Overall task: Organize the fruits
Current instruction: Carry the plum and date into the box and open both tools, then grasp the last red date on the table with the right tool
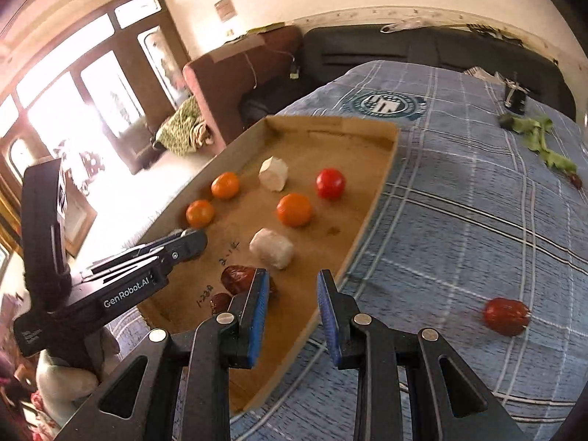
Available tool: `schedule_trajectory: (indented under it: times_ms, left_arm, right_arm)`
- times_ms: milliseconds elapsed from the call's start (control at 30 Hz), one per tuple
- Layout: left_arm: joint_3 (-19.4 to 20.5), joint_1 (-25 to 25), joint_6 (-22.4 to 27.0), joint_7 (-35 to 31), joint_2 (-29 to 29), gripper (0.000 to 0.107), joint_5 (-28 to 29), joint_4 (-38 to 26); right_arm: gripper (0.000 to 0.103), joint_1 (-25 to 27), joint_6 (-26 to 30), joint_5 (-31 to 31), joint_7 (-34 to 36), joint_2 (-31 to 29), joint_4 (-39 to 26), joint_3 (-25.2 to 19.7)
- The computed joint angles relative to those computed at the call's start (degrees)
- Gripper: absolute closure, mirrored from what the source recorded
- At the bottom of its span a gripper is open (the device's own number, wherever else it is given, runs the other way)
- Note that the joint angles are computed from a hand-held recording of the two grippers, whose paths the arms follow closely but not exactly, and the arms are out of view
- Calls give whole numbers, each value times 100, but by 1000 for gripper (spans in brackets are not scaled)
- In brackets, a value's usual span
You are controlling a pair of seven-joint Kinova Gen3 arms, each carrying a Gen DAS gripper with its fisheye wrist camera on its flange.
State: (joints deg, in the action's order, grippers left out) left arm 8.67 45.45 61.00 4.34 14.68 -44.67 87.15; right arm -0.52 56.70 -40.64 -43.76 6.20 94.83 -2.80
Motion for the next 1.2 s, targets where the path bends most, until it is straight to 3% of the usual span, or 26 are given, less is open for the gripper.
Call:
schedule_trajectory:
  times_ms: [233, 433, 567, 733, 933, 1200]
  left_arm:
    - [4, 5, -46, -34, -13, 85, -29, 50]
    - [-9, -76, -264, -71, -24, 85, 68, 126]
    - [-18, -156, -504, -9, -91, 84, 134, 270]
    - [-3, -186, -518, 4, -81, 84, 180, 277]
    - [-18, -179, -449, -69, -22, 84, 259, 193]
    - [-62, -155, -479, -74, 14, 84, 259, 178]
  right_arm:
    - [73, -319, -477, 424, -217, -95, 168, -123]
    - [72, 268, -200, -181, -51, -110, -6, 278]
    - [54, 547, -477, 408, -385, 4, -178, 492]
    - [54, 658, -581, 1107, -718, 367, -376, 505]
    - [54, 869, -403, 962, -530, 512, -402, 172]
    - [58, 846, -637, 808, -385, 347, -77, 175]
